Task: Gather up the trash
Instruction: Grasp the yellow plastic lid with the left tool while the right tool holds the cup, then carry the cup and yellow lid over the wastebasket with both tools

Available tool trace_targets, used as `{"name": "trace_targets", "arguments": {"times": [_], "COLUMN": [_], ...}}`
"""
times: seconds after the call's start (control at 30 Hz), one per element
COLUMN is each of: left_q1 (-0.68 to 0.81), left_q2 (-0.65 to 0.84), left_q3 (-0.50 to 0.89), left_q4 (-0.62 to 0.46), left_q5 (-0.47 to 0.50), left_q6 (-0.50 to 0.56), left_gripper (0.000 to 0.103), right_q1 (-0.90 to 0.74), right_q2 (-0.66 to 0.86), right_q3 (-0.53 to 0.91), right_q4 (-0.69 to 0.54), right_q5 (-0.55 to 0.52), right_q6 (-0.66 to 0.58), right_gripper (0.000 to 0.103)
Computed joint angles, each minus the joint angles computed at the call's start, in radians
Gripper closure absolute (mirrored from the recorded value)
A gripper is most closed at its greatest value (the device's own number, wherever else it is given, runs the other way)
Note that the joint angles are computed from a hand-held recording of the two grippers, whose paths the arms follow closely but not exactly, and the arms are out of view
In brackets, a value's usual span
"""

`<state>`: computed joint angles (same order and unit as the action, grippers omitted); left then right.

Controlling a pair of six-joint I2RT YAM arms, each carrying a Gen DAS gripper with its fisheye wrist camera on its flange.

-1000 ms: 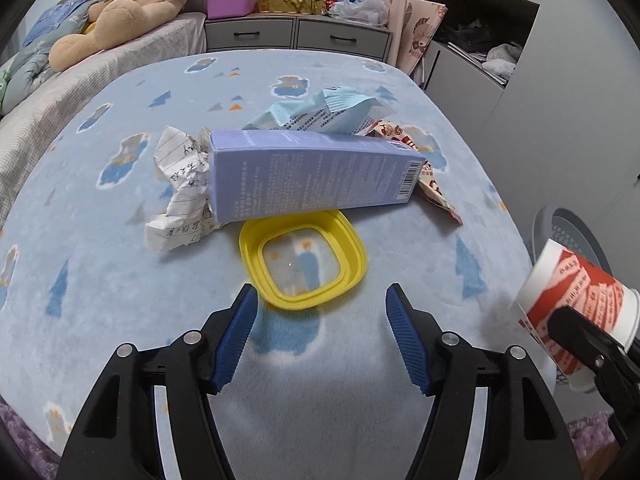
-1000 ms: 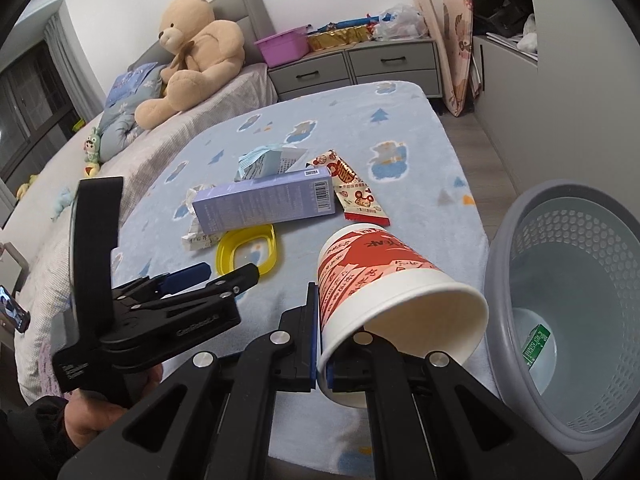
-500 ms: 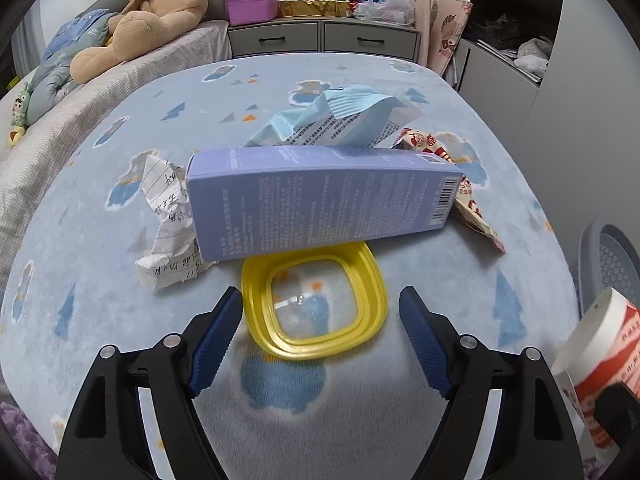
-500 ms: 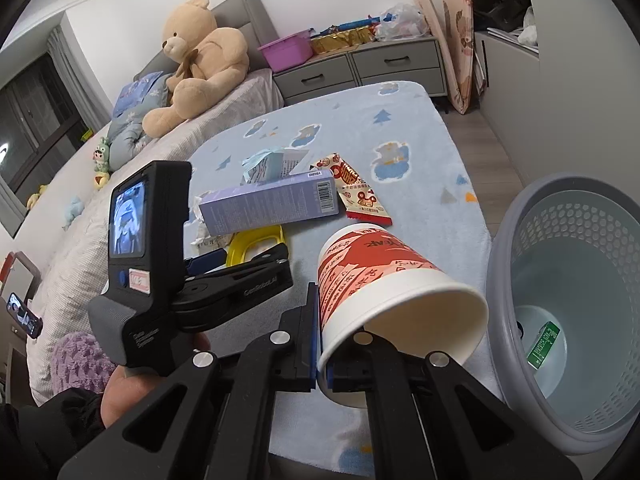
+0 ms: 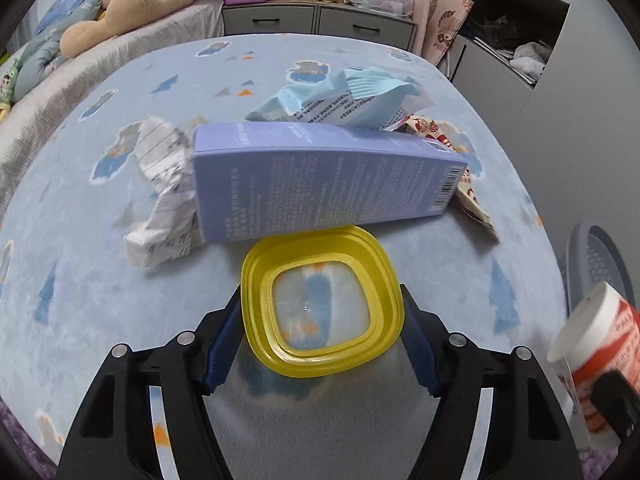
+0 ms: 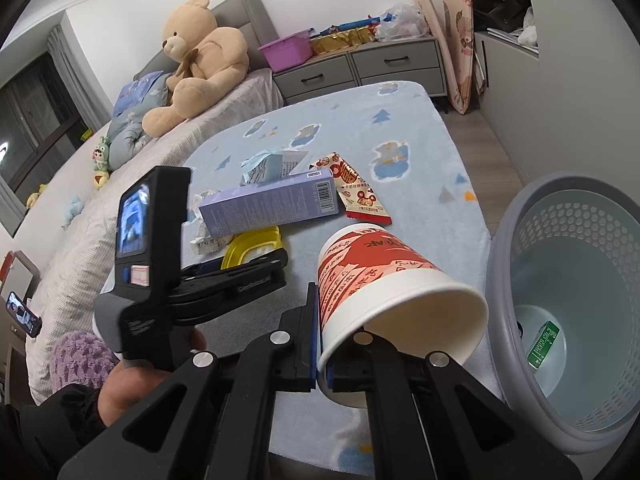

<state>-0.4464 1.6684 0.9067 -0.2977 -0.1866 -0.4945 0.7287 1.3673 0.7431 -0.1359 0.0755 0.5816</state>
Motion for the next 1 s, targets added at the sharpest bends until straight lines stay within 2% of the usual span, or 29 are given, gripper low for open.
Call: {"name": "trace_targets", "arguments": {"times": [0.3, 0.53, 0.8, 1.0], "left_q1": [-0.066, -0.160, -0.290, -0.387], "left_q2": [-0.272, -0.414, -0.339, -0.188], "left_q3": [-0.175, -0.176, -0.038, 0.101], "left_q4": [-0.071, -0.139, -0.127, -0.086], "left_q5": [0.002, -0.039, -0.072, -0.055], "left_q6": [0.006, -0.001, 0.026, 0.045], "left_gripper": [0.034, 0.034, 0.034, 0.034], "right_q1": [0.026, 0.047, -0.047, -0.255], "right_q2": [0.033, -0.022, -0.205, -0.388], "right_q3": [0.016, 0.008, -0.069, -0.135], "right_q4": [-0.009, -0.047, -0.139, -0.288], "right_q5": [0.019, 0.050, 0.030, -0.017], "right_q6": [0.012, 0.022, 0.027, -0.050], "right_gripper": [0.099, 0.099, 0.099, 0.099]}}
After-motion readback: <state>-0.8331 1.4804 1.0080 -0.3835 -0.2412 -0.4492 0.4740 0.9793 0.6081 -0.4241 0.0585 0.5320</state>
